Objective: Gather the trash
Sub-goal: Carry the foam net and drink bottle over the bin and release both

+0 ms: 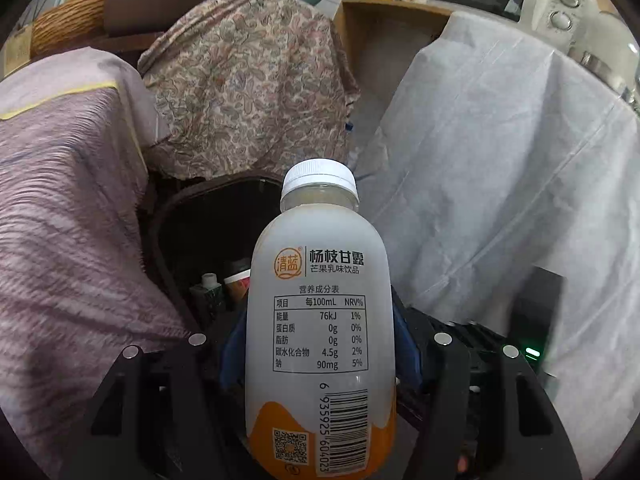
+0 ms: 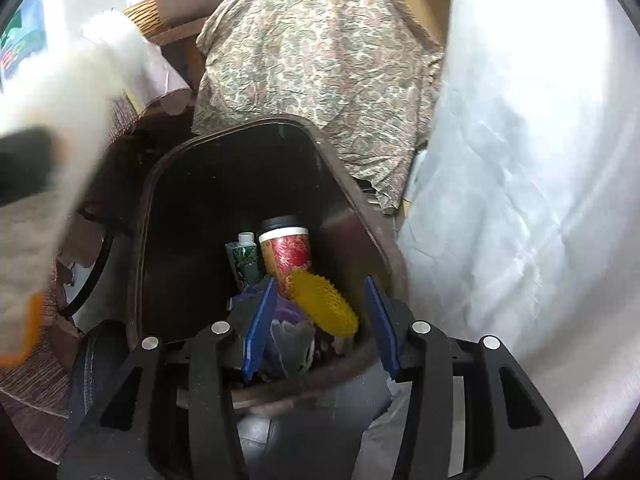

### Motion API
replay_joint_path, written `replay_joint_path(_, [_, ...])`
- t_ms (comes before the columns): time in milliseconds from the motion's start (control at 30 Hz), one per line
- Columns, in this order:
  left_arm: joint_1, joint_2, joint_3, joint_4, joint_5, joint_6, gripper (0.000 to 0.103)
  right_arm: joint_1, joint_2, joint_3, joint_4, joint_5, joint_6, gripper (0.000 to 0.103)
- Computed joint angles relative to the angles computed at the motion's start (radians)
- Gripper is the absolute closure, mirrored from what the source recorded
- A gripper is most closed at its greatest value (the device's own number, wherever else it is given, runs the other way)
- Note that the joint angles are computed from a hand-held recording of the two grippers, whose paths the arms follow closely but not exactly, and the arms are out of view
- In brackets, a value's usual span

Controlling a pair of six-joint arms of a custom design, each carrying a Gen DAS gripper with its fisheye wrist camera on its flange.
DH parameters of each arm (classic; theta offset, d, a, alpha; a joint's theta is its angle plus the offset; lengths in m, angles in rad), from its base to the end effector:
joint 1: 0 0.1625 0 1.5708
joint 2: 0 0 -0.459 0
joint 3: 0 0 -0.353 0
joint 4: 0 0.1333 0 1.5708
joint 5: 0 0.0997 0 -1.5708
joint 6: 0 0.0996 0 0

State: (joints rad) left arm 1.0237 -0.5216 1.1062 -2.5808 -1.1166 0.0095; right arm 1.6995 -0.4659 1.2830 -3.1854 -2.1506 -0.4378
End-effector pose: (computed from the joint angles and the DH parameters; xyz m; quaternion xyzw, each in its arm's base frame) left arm -0.2755 -0.7925 0.1560 0.2159 0.9288 -0.2567 0.1575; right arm 0.1783 -0.7644 0.1244 0.1402 -0.8789 0.3271 0.3176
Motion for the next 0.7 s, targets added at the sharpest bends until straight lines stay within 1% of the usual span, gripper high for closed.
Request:
replay_joint_path(67, [0.011,0.034,-0.052,0.044,0.001,-0.008,0.042,-0.001,-0.022,0.042,-0.028,0.003,0.011,0.057])
replay_joint_path(233, [0.028,0.127,-0.196,0.175,0.03,-0.006,0.042,0.002,-0.054,0.115,-0.084,-0.007,0.006,0.057])
replay_joint_path(400, [0.038,0.183,-0.297,0.255,0.045,-0.013,0.04,0.005,-0.065,0.148,-0.124,-0.025,0.001,0.057])
replay_joint_path(467, [0.037,0.192,-0.316,0.258,0.05,-0.004,0.033,0.003,-0.069,0.155,-0.125,-0.025,0.011,0.057])
replay_joint_path(500, [0.035,0.189,-0.306,0.241,0.06,0.005,0.029,0.002,-0.071,0.158,-0.123,-0.03,0.02,0.056])
replay_joint_path(600, [0.028,0.173,-0.276,0.199,0.074,0.02,0.026,0.002,-0.075,0.165,-0.114,-0.03,0.04,0.055])
replay_joint_path(633, [0.024,0.165,-0.262,0.182,0.076,0.024,0.026,0.003,-0.076,0.167,-0.117,-0.029,0.038,0.053])
replay_joint_path(667, [0.017,0.148,-0.23,0.15,0.078,0.034,0.025,0.006,-0.074,0.168,-0.124,-0.034,0.034,0.044])
replay_joint_path(700, [0.011,0.135,-0.203,0.115,0.079,0.047,0.024,0.009,-0.072,0.172,-0.144,-0.039,0.027,0.041])
